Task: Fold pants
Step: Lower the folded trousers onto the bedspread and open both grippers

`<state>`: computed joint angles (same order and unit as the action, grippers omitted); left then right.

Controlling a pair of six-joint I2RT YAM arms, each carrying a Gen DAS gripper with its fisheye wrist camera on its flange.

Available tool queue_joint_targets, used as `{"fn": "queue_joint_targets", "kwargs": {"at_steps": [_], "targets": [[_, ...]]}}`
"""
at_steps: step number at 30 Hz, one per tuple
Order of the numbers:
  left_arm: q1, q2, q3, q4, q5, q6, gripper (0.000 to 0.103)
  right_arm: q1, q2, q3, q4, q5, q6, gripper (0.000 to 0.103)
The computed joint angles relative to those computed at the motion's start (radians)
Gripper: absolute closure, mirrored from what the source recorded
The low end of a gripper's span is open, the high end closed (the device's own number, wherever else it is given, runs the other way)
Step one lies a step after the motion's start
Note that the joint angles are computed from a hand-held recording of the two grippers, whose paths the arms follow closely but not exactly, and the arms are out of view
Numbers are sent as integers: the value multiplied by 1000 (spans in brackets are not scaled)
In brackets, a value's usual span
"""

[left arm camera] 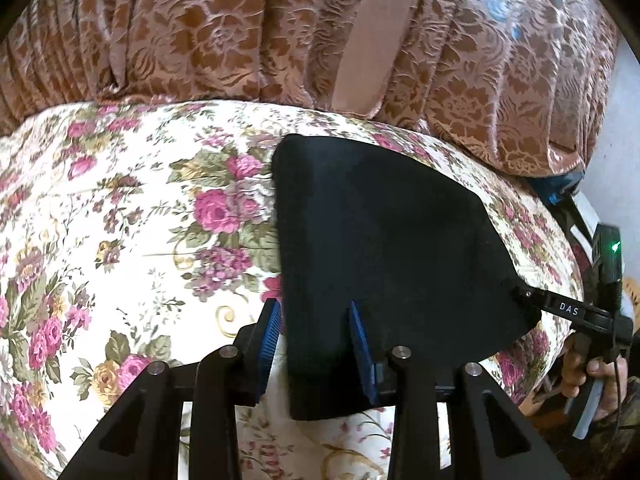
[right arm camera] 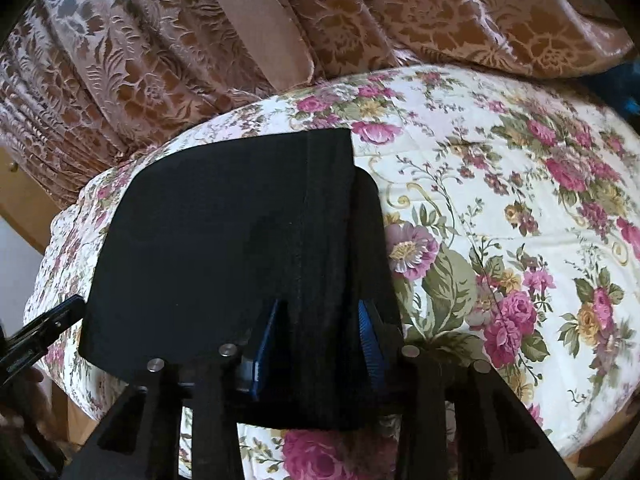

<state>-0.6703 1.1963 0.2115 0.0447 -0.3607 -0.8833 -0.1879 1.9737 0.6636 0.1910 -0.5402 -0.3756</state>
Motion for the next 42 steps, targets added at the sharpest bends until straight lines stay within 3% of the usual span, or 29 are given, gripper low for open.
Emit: {"fn": "queue_joint_targets", "kwargs": {"at_steps": [2,4,5,7,11,14,17,20,22,24,27,32,35,38,42], "targets": [[95,-67,-46,39,79,66,61,-22,33,44,-49,-33,17,61],[207,-93,-71,83,180,127,28,-46,34,69,-96,-81,-1,57],[266,-81,-79,121,245,158,27,-64,35,84,-122,-110,-7,53],[368,-22,-86,213,358,202,27,-90,52,125,-179,-165,-24,33],[521,200,-66,432,585,238,27,-96,142,251,-296,-226,-54,24],[575,386,-24,561,706,238,28,-67,248,381,-386,-198,-67,21],[608,572,24,680,851,216,33,-56,389,561,-576,-256,-129,20],[623,714,55,783,942,186,41,-46,473,662,-680,-314,-190,39],[629,725,29,860,958,177,59,-34,473,664,-688,-316,-206,50],[628,684,-15,914,955,185,70,-31,447,639,-678,-312,-223,55],[632,559,-39,848,951,200,74,-21,389,596,-651,-301,-229,58],[695,336,6,617,953,287,75,15,295,565,-625,-331,-218,60],[775,246,100,431,960,379,75,63,266,585,-601,-351,-177,60],[855,254,204,302,967,474,75,128,273,642,-558,-364,-110,60],[944,387,376,205,958,575,74,227,365,807,-511,-363,25,60]]}}
